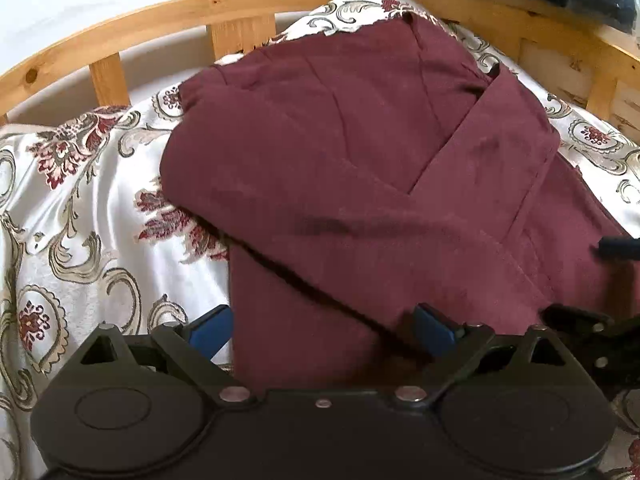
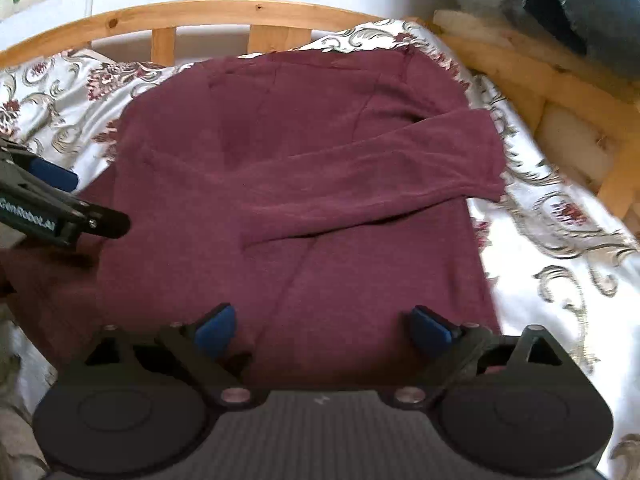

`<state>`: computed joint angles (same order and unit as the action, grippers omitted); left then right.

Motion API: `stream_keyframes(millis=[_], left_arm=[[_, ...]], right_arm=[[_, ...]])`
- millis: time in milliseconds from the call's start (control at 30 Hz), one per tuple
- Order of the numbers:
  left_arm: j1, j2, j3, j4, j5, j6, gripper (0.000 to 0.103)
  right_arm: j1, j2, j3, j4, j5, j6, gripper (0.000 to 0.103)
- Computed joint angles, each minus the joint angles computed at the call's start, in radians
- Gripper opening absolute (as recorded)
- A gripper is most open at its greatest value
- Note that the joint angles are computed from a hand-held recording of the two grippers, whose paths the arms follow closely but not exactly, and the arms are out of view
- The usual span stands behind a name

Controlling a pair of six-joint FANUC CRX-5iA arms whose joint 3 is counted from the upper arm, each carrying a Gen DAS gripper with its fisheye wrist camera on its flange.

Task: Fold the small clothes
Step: 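Grasp the shirt hem with the left tool while the right tool grasps the hem too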

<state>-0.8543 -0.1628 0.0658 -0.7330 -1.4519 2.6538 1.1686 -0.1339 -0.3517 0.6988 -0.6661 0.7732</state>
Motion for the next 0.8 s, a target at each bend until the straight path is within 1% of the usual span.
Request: stream_keyframes(millis=[133, 200, 267, 367, 467, 567, 667, 800], left_arm=[[0.056, -0.063, -0.061, 0.078, 0.123, -0.004, 0.102], [0.079, -0.072, -0.07, 0.11, 0.14, -0.027, 0.102], [0.092, -0.077, -0.069, 0.13, 0.134, -0.049, 0.102], [0.058, -0.085, -0.041, 0.084, 0.084, -0.066, 0.102], [-0.057, -0.07, 0.018, -0.056, -0.018, -0.087, 0.102], [-0.159, -0.034, 0.087, -0.153, -0.121, -0.158, 0.102], [-0.236, -0.013, 0.128, -0.18, -0.178, -0.234, 0.102], [-0.305, 0.03, 0.195, -0.168, -0.269, -0.387, 0.102]], right_arm=[[-0.013, -0.049, -0.045, 0.028, 0.012, -0.034, 0.099], [-0.017, -0.088, -0.086, 0.068, 0.022, -0.071, 0.101], [-0.018, -0.124, -0.116, 0.087, 0.024, -0.074, 0.102], [-0.015, -0.177, -0.134, 0.038, 0.011, 0.013, 0.103], [-0.01, -0.231, -0.152, -0.013, -0.001, 0.108, 0.103], [-0.005, -0.277, -0.172, -0.031, -0.008, 0.197, 0.103], [-0.002, -0.307, -0.178, -0.054, -0.031, 0.295, 0.103], [0.018, -0.324, -0.213, 0.012, -0.063, 0.316, 0.103]])
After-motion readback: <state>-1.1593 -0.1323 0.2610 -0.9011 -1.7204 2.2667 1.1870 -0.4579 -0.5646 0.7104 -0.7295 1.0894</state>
